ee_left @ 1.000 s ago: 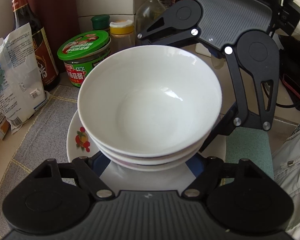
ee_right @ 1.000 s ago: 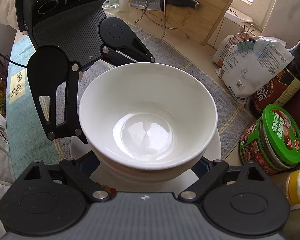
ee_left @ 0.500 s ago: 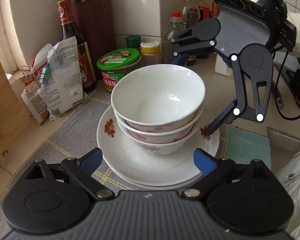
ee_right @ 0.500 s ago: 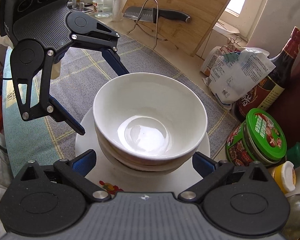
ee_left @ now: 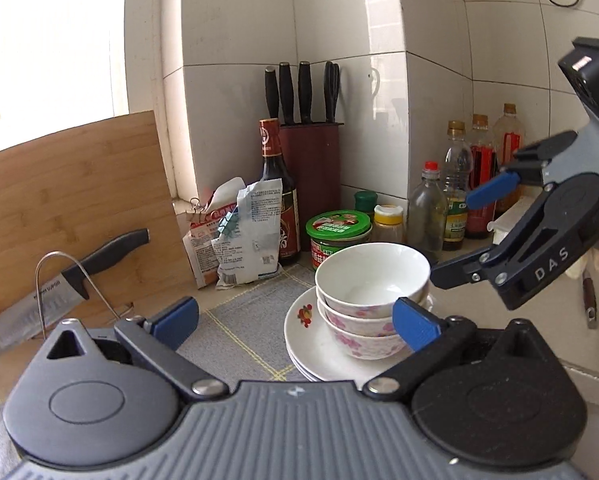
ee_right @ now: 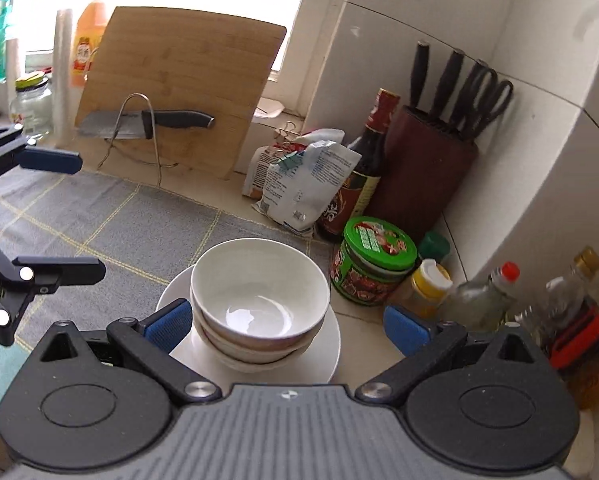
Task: Organize plates and bowls
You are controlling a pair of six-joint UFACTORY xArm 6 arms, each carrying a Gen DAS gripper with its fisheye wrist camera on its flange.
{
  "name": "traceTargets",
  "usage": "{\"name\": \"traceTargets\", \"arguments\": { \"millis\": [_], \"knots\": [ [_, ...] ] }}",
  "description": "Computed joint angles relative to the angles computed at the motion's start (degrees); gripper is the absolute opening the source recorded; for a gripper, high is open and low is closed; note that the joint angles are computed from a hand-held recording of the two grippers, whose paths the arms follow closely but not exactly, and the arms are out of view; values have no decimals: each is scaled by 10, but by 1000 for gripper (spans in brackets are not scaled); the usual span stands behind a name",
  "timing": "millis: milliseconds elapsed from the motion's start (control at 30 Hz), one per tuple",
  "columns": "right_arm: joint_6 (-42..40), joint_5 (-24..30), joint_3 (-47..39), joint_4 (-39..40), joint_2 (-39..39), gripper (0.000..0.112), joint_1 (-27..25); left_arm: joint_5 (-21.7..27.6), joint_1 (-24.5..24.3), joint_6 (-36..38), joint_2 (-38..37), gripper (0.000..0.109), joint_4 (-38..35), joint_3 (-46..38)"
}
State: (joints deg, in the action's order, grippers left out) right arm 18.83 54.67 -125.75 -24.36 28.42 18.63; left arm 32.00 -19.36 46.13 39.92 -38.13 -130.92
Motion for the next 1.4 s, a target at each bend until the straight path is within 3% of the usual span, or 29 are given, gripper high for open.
{"name": "traceTargets", "arguments": {
  "millis": [67, 200, 333, 500, 833, 1400],
  "knots": [
    [86, 30, 15, -37, -14, 103, 21, -13, -2, -37, -44, 102, 23, 66],
    [218, 97, 40, -80, -40, 103, 65, 20, 3, -206, -101, 102, 159, 130],
    [287, 144, 47, -116, -54, 103, 98, 70, 12, -269, -143, 102, 178, 163],
    [317, 194, 26, -145, -50, 103, 128, 69, 15, -276, -192, 102, 197, 216],
    [334, 185, 28, -125, -59, 103, 137, 55, 19, -291, -223, 102, 221, 245],
    [343, 179, 44, -101, -73, 103, 126, 65, 11, -304, -215, 102, 231, 226]
  ]
}}
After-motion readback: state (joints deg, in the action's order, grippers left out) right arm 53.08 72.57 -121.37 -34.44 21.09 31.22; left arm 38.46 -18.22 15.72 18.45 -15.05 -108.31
